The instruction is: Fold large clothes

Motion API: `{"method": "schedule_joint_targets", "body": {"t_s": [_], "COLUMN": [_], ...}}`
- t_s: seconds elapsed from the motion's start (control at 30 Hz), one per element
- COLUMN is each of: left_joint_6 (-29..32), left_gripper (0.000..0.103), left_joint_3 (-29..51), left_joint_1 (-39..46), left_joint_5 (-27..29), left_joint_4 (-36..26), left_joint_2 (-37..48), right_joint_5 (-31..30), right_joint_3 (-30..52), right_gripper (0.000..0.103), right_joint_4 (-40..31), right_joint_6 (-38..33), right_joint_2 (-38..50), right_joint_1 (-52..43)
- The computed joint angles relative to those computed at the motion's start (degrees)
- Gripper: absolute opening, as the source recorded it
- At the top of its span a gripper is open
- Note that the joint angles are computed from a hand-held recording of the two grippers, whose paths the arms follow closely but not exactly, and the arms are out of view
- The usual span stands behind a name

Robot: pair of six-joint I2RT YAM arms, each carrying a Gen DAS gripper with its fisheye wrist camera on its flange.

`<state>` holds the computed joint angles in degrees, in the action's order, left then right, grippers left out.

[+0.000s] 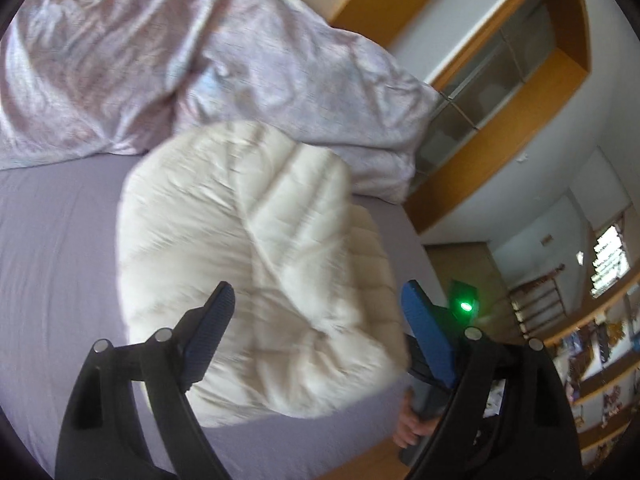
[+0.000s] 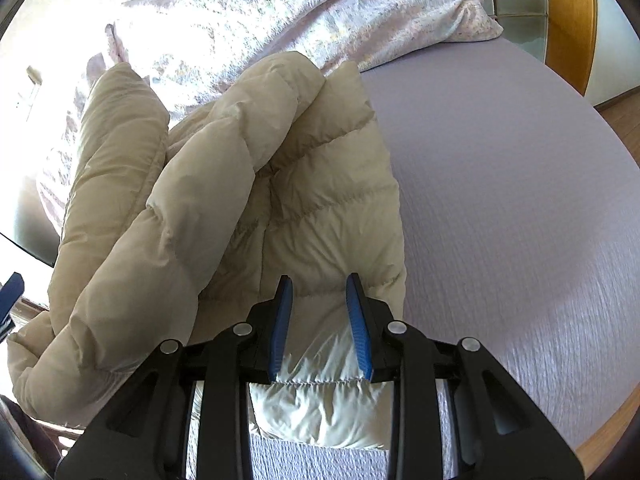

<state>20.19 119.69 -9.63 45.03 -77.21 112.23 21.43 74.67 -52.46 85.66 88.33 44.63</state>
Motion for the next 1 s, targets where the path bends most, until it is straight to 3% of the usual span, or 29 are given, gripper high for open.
{"method": "schedule_joint_targets", "body": {"t_s": [0.43,1.0], "left_joint_6": [-2.98,-4.23], "left_gripper": [0.082,0.079], "left_joint_3": [-2.29,-14.43], "left_joint_1": [-1.64,-9.87], "left_joint_5": [-9.26,-13.58], "left_joint_4": [7.09,12.68], "left_joint_2": [4.77,2.76], "right_joint_5": [0.95,2.64], "right_joint_3": [-2.21,-6.76], "right_gripper": [0.030,0.030], "right_joint_4": [-0.06,-4.04], "right_joint_6": [2.06,9.16], "right_joint_2": [-1.74,-5.99], "right_joint_1": [1.36,5.29]}}
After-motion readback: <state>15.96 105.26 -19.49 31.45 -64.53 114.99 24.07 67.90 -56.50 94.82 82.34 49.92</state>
